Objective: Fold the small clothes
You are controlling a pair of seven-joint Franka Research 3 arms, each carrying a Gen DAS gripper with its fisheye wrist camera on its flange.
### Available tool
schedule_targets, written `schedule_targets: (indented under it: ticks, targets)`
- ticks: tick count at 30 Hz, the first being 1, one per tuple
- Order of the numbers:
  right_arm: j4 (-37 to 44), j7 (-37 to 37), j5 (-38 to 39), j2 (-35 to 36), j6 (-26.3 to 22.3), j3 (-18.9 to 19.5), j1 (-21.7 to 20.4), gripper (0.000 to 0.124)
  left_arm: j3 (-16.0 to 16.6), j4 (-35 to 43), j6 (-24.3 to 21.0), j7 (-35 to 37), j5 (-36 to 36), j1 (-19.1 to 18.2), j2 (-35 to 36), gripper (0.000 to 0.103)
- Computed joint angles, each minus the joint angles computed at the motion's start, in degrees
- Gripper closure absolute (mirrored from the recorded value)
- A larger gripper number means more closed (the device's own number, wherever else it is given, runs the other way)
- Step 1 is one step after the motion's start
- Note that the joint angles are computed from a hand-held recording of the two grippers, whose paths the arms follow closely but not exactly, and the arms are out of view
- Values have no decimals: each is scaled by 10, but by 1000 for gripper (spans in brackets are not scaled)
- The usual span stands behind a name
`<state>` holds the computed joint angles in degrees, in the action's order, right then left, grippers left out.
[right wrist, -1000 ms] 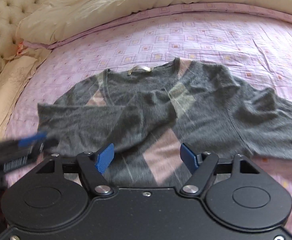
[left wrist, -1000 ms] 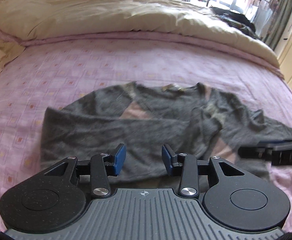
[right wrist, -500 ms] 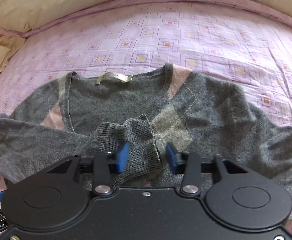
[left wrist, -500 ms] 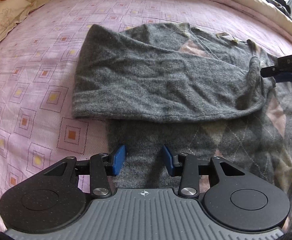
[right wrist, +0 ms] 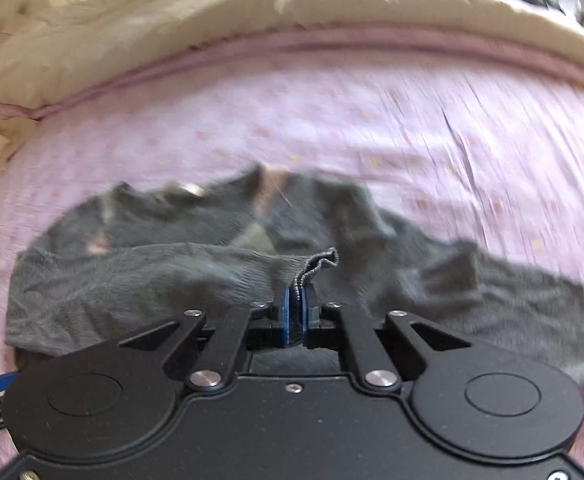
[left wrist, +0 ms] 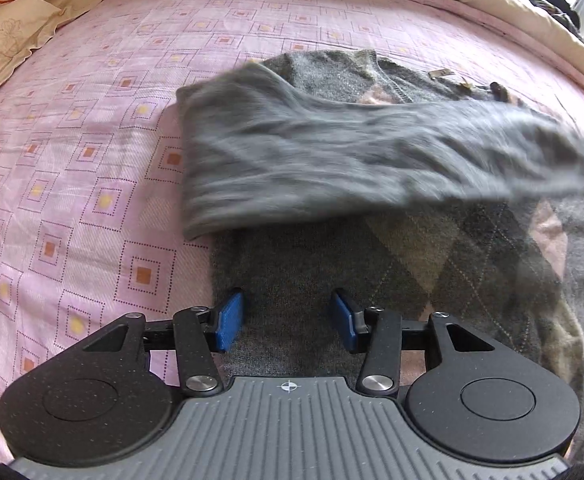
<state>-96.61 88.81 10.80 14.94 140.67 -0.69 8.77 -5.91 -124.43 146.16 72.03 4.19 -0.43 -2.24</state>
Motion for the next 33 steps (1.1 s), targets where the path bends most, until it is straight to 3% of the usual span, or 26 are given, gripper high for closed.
schedule_targets:
  ticks: [8, 11, 15, 18, 19, 20, 22, 24, 26, 33]
  targets:
    - [-10, 9, -5, 7, -3, -2, 1, 110, 2, 6, 33, 0, 28, 2, -22, 57]
    - [-4, 15, -14, 12, -11, -4, 3, 107, 1, 33, 47, -10, 59, 6, 0, 57]
    - [1, 42, -30, 20, -25, -12, 6, 103, 4, 86, 27, -73, 117, 10, 57, 57]
    - [-5, 60, -38, 18, -34, -16, 3, 102, 7, 139, -60, -98, 137, 9, 105, 56]
    - [-11, 66, -41, 15, -36, -18, 2, 102, 19, 141, -67, -94, 123, 1, 113, 49]
    - [-18, 70, -41, 10, -36, -19, -1, 102, 11, 127, -42, -119, 136, 12, 108, 45]
    - [-37, 75, -36, -2, -29, -20, -7, 100, 13, 130, -54, -142, 146, 11, 111, 31]
    - [-63, 67, -12, -21, -14, -17, -19, 82, 11, 129, -56, -150, 136, 14, 109, 31]
    - [-90, 62, 6, -41, 5, -17, -29, 74, 10, 126, -58, -153, 134, 15, 105, 31]
    - [-151, 69, 2, -91, 59, -36, -60, 73, -1, 72, -2, -191, 160, 4, 37, 33]
